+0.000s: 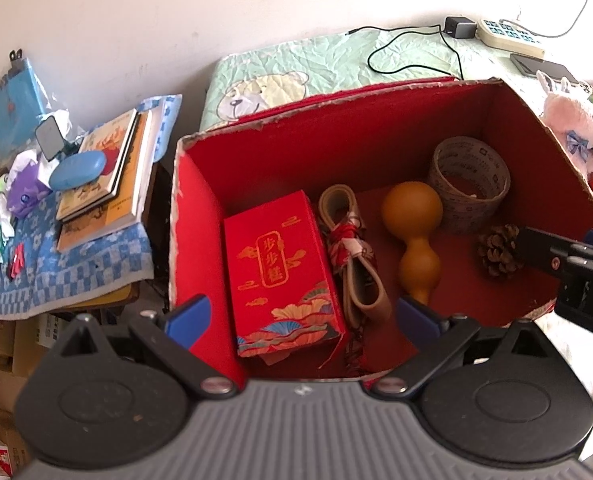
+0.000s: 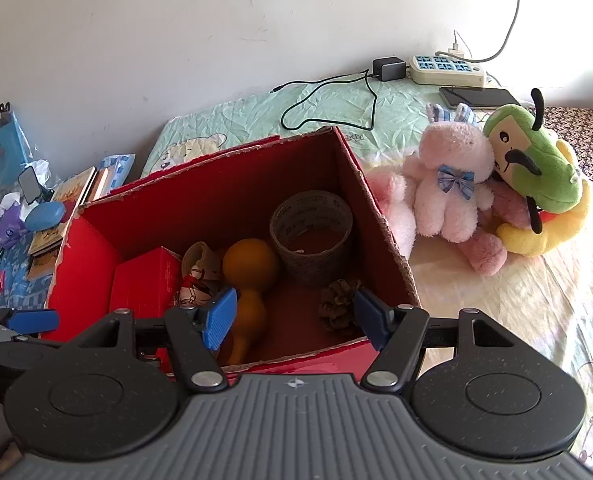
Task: Organize objects
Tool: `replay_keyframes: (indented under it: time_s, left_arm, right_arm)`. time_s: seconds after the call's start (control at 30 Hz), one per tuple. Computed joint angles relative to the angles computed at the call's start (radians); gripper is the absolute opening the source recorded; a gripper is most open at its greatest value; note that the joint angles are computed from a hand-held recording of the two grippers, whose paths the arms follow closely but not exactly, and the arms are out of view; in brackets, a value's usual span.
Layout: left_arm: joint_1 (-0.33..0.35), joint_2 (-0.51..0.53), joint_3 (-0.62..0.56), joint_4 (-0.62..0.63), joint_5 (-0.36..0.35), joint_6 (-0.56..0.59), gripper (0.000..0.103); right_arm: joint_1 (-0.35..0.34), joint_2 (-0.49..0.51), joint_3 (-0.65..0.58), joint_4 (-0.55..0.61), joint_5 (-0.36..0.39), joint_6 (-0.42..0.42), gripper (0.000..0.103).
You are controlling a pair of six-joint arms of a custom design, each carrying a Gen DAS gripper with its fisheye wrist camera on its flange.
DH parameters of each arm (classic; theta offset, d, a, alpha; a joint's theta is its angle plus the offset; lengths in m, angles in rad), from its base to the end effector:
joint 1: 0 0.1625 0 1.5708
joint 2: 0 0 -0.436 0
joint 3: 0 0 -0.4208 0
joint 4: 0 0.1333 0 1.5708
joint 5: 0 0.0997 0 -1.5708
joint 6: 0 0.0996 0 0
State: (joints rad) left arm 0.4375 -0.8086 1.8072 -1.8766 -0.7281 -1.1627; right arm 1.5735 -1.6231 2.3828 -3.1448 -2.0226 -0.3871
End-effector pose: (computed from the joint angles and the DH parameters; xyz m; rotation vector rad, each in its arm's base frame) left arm -0.4223 -0.4267 0.0094 0.3135 2.1364 -0.5555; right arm 0.0909 -0.4157 0.3191 0.2319 -2.4055 0.9124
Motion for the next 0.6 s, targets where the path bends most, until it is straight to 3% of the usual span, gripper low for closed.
replay_keyframes:
  time_s: [0.6]
  left_arm:
    - [0.014, 0.007, 0.0, -0.016, -0.015, 0.016, 0.099]
  right_arm:
    - [-0.007, 0.016, -0.006, 0.004, -0.011, -0.011, 0.068]
